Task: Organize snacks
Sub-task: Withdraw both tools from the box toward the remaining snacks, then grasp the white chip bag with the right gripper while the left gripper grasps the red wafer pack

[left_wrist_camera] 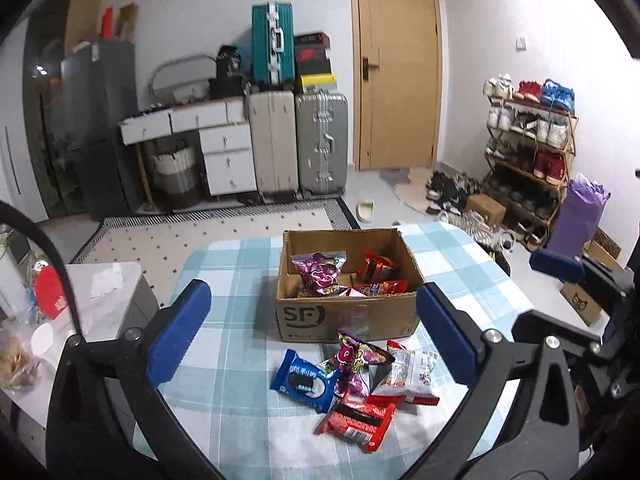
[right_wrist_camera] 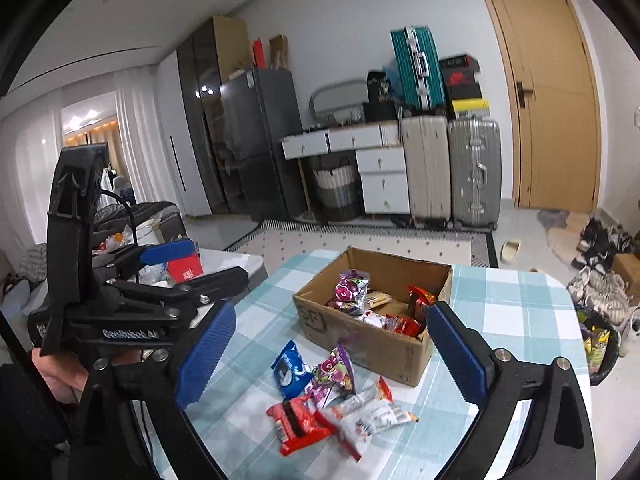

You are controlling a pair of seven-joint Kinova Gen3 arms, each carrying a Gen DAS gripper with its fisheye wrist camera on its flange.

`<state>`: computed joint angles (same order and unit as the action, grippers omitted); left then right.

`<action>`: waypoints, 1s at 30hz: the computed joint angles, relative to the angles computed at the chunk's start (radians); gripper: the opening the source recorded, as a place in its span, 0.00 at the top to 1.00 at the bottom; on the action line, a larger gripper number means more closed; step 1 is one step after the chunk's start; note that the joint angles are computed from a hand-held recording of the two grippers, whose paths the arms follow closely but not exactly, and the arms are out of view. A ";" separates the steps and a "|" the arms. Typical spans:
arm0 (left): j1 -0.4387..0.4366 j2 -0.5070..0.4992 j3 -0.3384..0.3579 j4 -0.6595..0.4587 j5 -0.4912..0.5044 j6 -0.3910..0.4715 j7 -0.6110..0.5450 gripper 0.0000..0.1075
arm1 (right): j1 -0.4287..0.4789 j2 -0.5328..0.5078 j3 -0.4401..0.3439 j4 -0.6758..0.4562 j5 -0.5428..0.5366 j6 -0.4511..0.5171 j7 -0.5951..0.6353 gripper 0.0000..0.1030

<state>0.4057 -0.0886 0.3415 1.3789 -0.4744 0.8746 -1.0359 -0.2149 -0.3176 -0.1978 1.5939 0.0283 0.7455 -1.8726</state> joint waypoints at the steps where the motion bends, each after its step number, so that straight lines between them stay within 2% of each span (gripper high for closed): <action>1: -0.001 -0.028 0.008 0.034 -0.023 -0.004 0.033 0.05 | 0.009 -0.029 -0.018 0.034 0.010 -0.023 -0.021 0.03; 7: -0.089 -0.175 0.071 0.233 -0.054 -0.099 0.153 0.05 | 0.059 -0.144 -0.092 0.168 0.030 -0.081 -0.102 0.01; 9: -0.125 -0.207 0.089 0.295 -0.054 -0.145 0.171 0.05 | 0.088 -0.184 -0.124 0.214 0.044 -0.096 -0.130 0.01; 13: -0.172 -0.252 0.104 0.391 -0.005 -0.206 0.172 0.05 | 0.102 -0.237 -0.131 0.297 0.019 -0.114 -0.171 0.01; 15: -0.215 -0.260 0.137 0.431 0.003 -0.227 0.183 0.05 | 0.114 -0.251 -0.144 0.329 0.018 -0.113 -0.183 0.01; 17: -0.250 -0.264 0.164 0.464 0.021 -0.249 0.185 0.05 | 0.096 -0.252 -0.123 0.355 0.007 -0.113 -0.176 0.01; 20: -0.307 -0.263 0.212 0.530 0.027 -0.322 0.204 0.05 | 0.089 -0.253 -0.109 0.399 -0.009 -0.137 -0.182 0.01; 25: -0.431 -0.213 0.353 0.586 -0.032 -0.385 0.265 0.05 | 0.065 -0.235 -0.079 0.473 -0.037 -0.198 -0.185 0.01; 30: -0.479 -0.177 0.382 0.620 -0.075 -0.464 0.334 0.05 | 0.053 -0.205 -0.064 0.508 -0.053 -0.229 -0.188 0.01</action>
